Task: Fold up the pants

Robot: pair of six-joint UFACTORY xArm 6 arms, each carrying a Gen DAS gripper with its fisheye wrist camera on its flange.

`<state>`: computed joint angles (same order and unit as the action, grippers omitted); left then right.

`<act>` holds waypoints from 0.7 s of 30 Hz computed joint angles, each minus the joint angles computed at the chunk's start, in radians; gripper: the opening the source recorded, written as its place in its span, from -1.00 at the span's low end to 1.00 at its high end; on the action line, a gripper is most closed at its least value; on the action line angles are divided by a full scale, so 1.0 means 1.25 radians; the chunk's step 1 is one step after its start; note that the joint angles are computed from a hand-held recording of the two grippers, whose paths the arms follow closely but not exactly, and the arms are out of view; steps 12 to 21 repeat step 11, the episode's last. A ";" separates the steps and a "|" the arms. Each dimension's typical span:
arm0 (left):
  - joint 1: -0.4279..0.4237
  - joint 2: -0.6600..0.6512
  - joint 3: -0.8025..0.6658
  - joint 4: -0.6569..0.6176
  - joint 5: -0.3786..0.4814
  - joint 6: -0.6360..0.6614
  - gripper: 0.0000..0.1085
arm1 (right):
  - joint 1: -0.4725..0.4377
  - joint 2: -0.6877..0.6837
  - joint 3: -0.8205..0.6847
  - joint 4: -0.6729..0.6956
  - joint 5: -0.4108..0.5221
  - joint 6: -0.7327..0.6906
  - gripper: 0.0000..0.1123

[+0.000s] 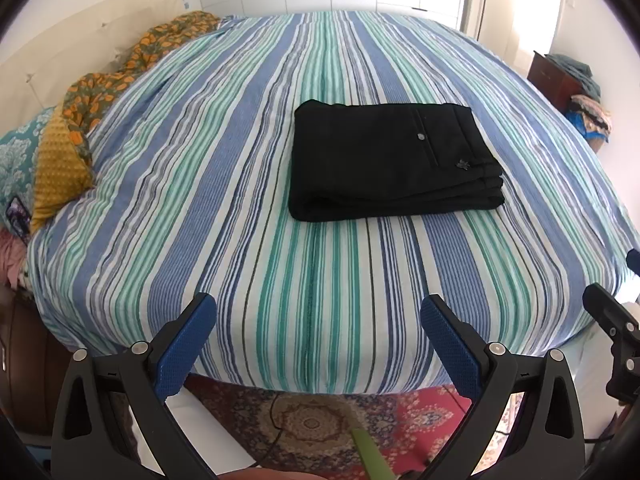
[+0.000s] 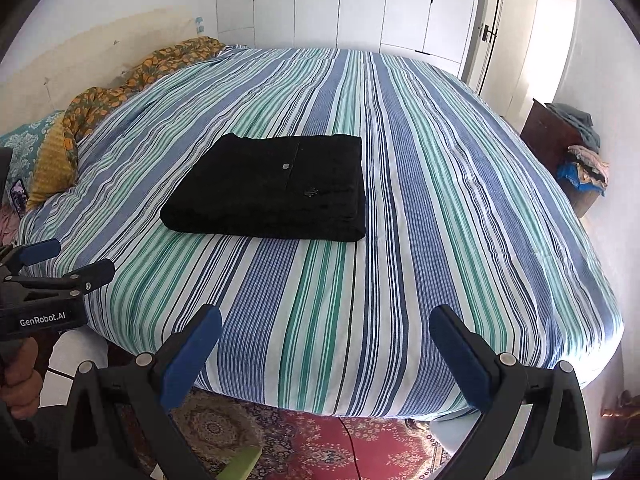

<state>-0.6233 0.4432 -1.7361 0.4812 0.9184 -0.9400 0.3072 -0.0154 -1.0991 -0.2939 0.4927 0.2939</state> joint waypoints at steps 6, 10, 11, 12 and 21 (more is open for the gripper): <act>0.003 -0.004 0.009 -0.003 -0.008 -0.003 0.88 | 0.002 0.007 -0.006 -0.001 -0.001 0.000 0.83; -0.003 -0.018 0.032 0.032 -0.026 -0.025 0.88 | 0.000 0.005 0.001 -0.001 -0.013 0.006 0.83; -0.005 -0.017 0.030 0.038 -0.026 -0.023 0.88 | 0.000 0.005 0.002 0.000 -0.015 0.006 0.83; -0.005 -0.017 0.030 0.038 -0.026 -0.023 0.88 | 0.000 0.005 0.002 0.000 -0.015 0.006 0.83; -0.005 -0.017 0.030 0.038 -0.026 -0.023 0.88 | 0.000 0.005 0.002 0.000 -0.015 0.006 0.83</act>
